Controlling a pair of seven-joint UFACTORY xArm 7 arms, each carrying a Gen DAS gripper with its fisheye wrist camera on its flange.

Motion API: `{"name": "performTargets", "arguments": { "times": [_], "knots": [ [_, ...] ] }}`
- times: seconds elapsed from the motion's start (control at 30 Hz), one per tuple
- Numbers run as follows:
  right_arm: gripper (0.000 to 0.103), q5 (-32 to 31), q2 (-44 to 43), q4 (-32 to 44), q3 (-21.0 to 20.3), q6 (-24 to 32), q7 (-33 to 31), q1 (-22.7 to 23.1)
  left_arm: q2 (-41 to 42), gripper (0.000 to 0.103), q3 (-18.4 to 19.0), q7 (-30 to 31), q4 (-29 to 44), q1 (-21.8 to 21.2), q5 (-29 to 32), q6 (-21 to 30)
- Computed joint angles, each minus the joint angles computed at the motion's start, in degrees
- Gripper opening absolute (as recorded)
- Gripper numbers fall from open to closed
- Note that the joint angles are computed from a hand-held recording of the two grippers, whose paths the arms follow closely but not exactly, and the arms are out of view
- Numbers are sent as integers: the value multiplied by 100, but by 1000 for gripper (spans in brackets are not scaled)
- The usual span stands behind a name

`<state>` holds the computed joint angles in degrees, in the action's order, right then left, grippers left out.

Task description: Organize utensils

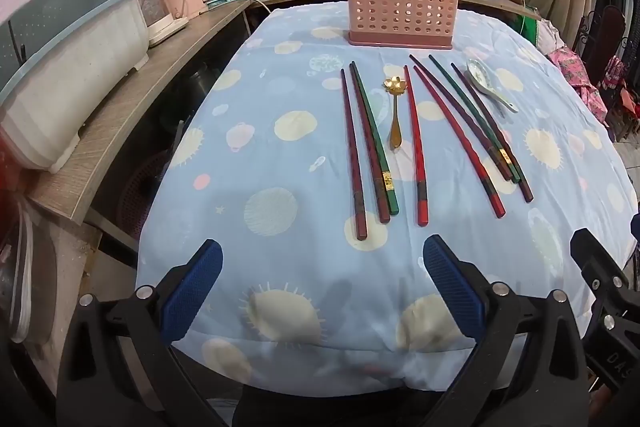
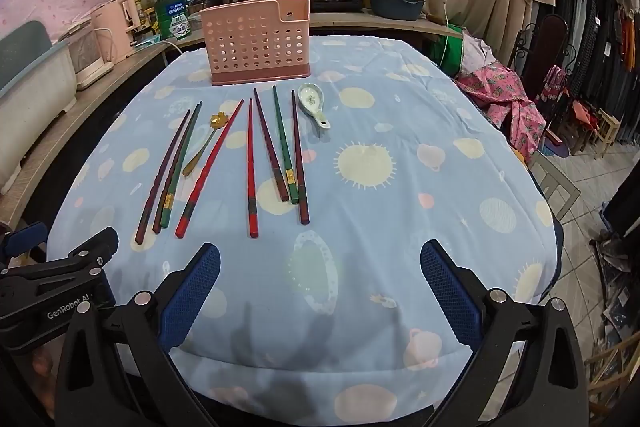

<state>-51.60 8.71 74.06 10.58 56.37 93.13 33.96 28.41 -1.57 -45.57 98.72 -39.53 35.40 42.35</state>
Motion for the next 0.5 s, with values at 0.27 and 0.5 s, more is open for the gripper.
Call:
{"name": "performTargets", "arguments": {
  "times": [0.27, 0.5],
  "knots": [
    [96, 0, 6, 10, -1, 7, 1, 3, 24, 96, -15, 31, -9, 36, -2, -44],
    [96, 0, 1, 2, -3, -1, 1, 1, 28, 96, 8, 42, -5, 15, -20, -45]
  ]
}}
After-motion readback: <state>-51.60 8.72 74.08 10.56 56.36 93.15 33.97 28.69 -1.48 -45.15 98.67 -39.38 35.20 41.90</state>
